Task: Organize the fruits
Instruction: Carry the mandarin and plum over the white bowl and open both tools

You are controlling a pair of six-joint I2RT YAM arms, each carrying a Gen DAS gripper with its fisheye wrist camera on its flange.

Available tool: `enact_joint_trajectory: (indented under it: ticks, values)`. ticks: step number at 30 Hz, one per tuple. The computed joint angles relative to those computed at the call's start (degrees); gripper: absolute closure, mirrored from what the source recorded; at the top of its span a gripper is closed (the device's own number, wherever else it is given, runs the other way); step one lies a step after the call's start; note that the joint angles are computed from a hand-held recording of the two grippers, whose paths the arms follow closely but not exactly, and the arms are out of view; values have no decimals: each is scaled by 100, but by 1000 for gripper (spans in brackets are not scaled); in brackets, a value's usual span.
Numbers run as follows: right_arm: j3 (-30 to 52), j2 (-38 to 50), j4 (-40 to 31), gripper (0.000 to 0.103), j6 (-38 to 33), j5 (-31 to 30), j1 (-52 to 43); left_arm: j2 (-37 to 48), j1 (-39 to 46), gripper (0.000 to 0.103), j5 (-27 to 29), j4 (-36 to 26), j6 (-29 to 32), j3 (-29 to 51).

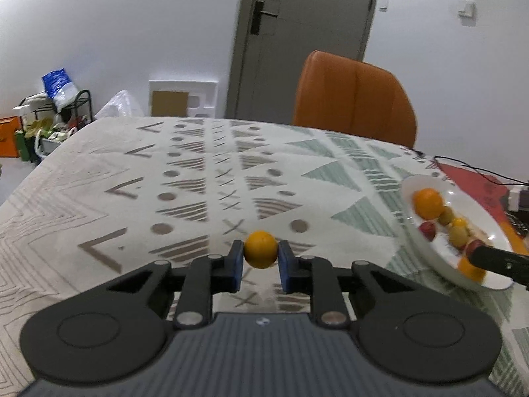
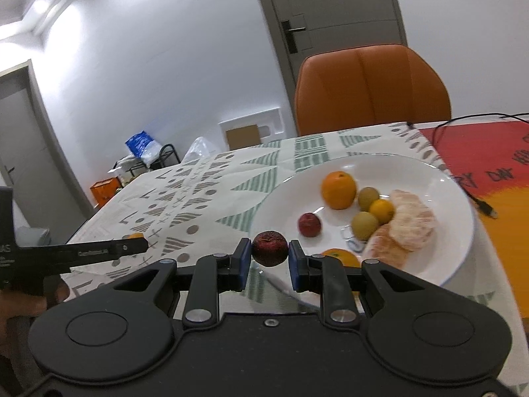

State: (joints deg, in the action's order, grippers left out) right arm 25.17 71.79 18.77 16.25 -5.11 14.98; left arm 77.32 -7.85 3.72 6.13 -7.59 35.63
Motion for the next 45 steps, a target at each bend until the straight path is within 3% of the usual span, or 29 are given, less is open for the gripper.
enact_joint_trajectory:
  ticks: [20, 24, 45]
  values:
    - [171, 212, 176, 80, -305, -218, -760, -200, -859, 82, -212, -120, 33, 352]
    - [183, 259, 127, 73, -335, -236, -820, -148, -1053, 82, -279, -106, 15, 421]
    - [-657, -796, 93, 73, -307, -962, -1723, 382, -2121, 82, -615, -94, -62, 908]
